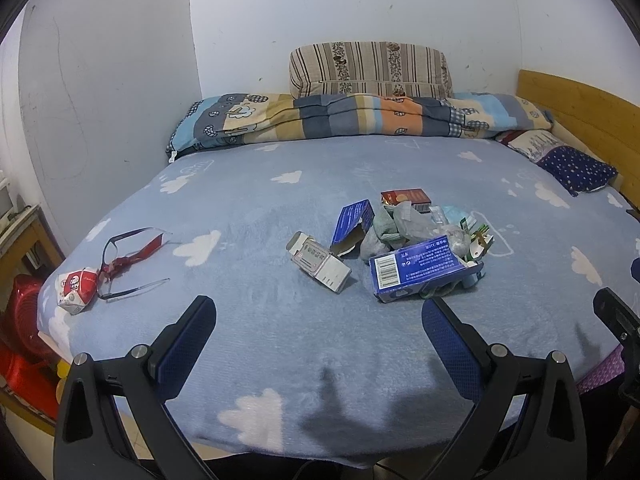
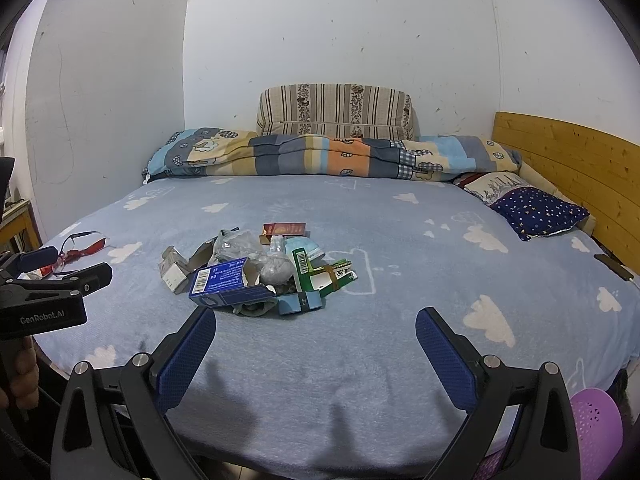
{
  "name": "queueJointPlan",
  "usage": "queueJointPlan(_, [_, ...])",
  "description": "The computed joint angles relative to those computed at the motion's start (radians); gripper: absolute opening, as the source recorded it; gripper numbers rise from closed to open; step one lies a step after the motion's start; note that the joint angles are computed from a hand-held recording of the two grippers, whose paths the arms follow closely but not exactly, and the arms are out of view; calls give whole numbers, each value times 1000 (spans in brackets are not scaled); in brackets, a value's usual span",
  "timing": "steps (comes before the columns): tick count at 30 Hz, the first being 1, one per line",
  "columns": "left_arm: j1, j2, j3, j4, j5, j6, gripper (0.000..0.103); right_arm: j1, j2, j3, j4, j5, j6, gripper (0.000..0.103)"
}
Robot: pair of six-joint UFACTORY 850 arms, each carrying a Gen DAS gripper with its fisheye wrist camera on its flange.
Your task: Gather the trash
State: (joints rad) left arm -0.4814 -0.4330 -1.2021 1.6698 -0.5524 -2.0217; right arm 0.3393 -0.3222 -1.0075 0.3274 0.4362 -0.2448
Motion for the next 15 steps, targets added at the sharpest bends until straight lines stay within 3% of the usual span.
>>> queueJointPlan(15, [0,1,2,6,1,-9,103,0,0,1,2,0,-3,101])
